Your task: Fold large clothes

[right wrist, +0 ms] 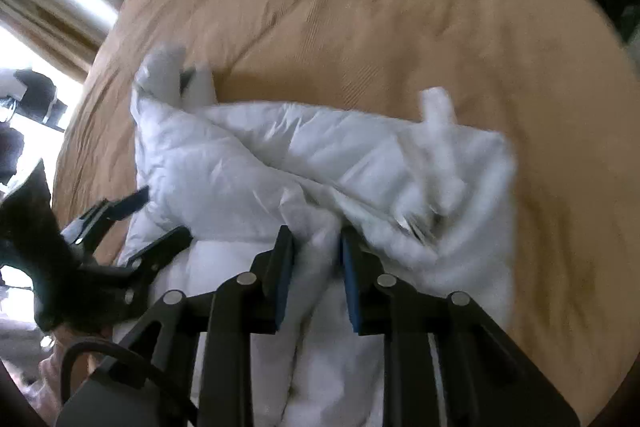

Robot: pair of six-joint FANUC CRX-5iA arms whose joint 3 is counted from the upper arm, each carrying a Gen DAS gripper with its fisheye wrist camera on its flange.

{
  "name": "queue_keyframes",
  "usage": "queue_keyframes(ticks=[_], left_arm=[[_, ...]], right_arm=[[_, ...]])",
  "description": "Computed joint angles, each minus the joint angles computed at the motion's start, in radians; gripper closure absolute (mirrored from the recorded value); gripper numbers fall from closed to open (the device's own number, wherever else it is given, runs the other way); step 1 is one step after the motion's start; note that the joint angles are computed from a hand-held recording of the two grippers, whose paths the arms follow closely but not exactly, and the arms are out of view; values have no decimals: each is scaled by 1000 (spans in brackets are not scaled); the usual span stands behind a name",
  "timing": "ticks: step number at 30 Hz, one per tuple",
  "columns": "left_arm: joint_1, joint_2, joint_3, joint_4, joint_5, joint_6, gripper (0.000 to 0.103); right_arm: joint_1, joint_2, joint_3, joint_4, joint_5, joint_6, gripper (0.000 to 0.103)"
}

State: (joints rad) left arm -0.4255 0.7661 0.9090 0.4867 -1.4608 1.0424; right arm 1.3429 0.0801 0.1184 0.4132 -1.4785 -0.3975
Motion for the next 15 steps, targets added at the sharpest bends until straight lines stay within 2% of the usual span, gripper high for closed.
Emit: queue_keyframes(ticks=[1, 2, 3, 5, 8, 11, 12, 14, 15], left_arm=[[-3, 20, 27, -1, -7, 12, 17], [-5, 12, 11, -2, 4, 12, 17], [-9, -12, -31, -8, 30, 6, 17], [-17, -11, -31, -17, 44, 15, 17], [-25, -45, -101, -32, 79, 13, 17], [-36, -61, -123, -46, 90, 24, 13], [-39, -48, -97, -46, 74, 28, 12], [-43, -24, -32, -64, 33, 50, 13], [-46, -1, 30, -71, -6, 76, 19]], right_arm=[[41, 39, 49, 49, -84, -26, 78], [103, 95, 113, 138, -186, -46, 76], [161, 149, 167, 231, -247, -32, 76], [242, 221, 234, 353, -277, -28, 76], [295, 283, 264, 396, -222, -46, 76], [302, 336, 269, 267, -209, -43, 77], [309, 316, 203, 241, -166, -119, 79], [337, 229, 3, 295, -24, -348, 81], [348, 204, -57, 325, 8, -424, 84]])
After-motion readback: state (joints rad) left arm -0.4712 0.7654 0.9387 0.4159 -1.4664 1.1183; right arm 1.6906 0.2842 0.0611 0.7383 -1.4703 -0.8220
